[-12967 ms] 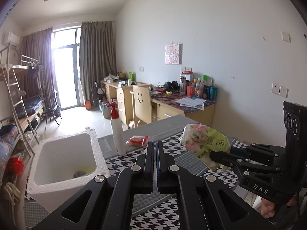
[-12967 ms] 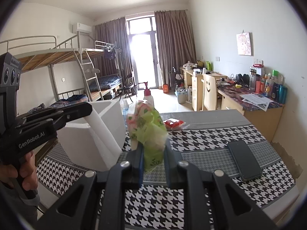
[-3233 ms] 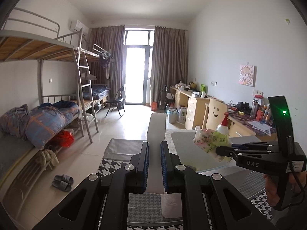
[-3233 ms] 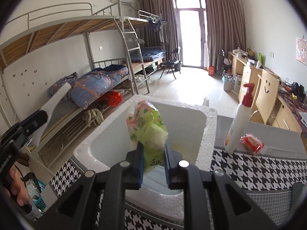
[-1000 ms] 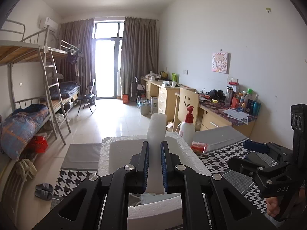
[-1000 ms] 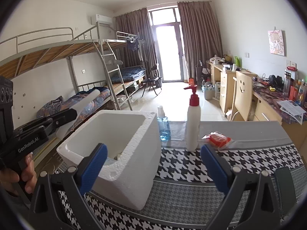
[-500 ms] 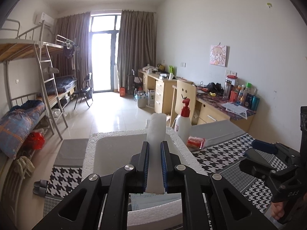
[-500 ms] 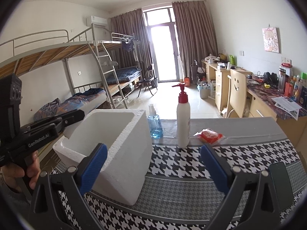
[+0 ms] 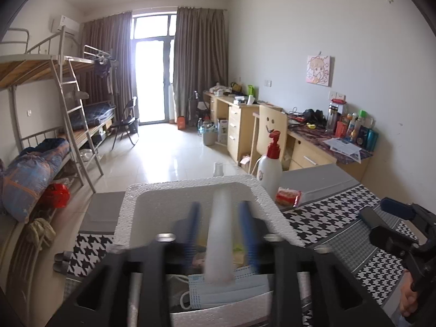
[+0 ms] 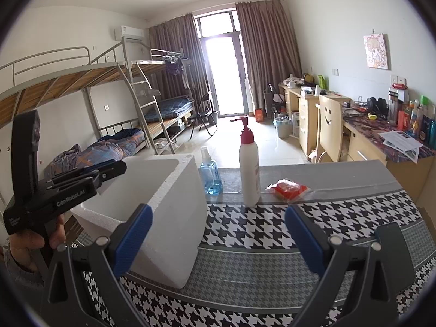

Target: Organize soft objects

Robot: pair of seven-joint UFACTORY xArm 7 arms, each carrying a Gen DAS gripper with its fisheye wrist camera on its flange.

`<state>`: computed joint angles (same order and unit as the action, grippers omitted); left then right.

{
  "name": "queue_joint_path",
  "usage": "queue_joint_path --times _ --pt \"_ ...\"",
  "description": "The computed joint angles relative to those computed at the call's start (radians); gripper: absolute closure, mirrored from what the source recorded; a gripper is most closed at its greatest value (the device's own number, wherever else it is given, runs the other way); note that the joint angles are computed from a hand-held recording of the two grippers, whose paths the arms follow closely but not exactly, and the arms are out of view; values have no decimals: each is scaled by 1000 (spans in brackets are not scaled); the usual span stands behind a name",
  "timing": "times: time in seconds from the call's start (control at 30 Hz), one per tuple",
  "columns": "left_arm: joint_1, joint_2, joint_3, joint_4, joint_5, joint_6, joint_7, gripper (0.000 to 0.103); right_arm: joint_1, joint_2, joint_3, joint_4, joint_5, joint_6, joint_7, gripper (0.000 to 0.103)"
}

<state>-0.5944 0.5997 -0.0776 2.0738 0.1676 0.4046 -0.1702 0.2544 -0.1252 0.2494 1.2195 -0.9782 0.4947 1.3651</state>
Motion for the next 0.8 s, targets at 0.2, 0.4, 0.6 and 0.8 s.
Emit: queue_joint_path --times 0.2,0.4,0.6,0.8 --pt "-13 -48 39 -81 44 -66 -70 10 -1 -8 4 -5 -12 6 12 4" --pt "-31 -86 72 -134 99 -107 -149 1 0 -14 14 -3 -26 22 12 4" --pt "-35 -132 81 -201 150 -136 -204 1 4 -19 21 -1 -44 28 19 4" --pt "-39 -187 84 -276 196 -173 -251 1 10 -24 30 2 -51 38 22 4"
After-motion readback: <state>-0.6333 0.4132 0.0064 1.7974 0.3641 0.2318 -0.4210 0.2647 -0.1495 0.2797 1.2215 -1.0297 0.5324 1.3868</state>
